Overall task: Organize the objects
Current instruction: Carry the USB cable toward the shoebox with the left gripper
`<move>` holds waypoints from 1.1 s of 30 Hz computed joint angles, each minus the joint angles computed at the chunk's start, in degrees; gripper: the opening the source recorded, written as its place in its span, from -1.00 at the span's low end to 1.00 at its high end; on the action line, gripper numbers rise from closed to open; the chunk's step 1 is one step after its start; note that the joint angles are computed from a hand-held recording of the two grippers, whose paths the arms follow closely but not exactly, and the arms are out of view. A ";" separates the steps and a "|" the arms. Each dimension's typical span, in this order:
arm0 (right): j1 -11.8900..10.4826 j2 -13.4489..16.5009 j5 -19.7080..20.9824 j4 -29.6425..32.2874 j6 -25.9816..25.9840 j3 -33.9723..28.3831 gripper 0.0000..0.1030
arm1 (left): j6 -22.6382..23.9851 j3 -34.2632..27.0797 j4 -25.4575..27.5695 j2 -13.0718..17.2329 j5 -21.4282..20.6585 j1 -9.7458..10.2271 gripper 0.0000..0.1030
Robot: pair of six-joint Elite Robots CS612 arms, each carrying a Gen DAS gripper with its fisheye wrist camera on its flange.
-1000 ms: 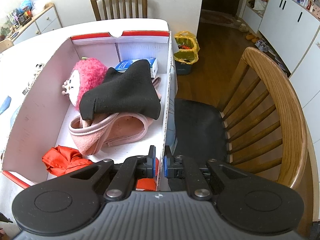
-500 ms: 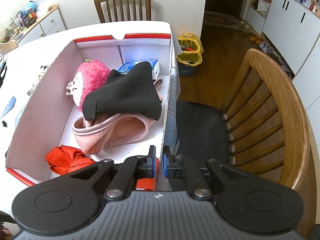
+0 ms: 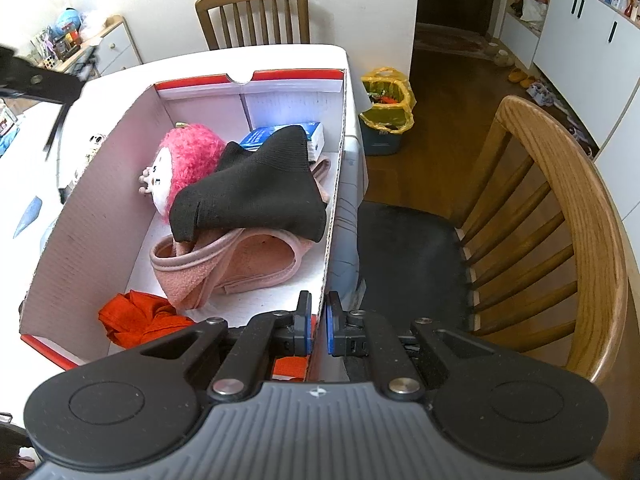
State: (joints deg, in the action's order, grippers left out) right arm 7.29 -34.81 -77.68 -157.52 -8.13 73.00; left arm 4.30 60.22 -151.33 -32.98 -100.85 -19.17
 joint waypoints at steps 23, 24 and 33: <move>-0.38 -0.04 1.74 0.34 -0.73 0.06 -0.85 | 2.59 0.42 7.25 0.93 0.53 -1.00 -0.77; -0.38 -0.04 1.74 0.34 -0.73 0.06 -0.85 | 2.41 0.74 7.08 0.77 0.72 -0.97 -0.76; -0.34 -0.06 1.63 0.51 -1.06 0.04 -0.85 | 1.56 3.56 4.23 -0.60 1.38 -0.71 -0.65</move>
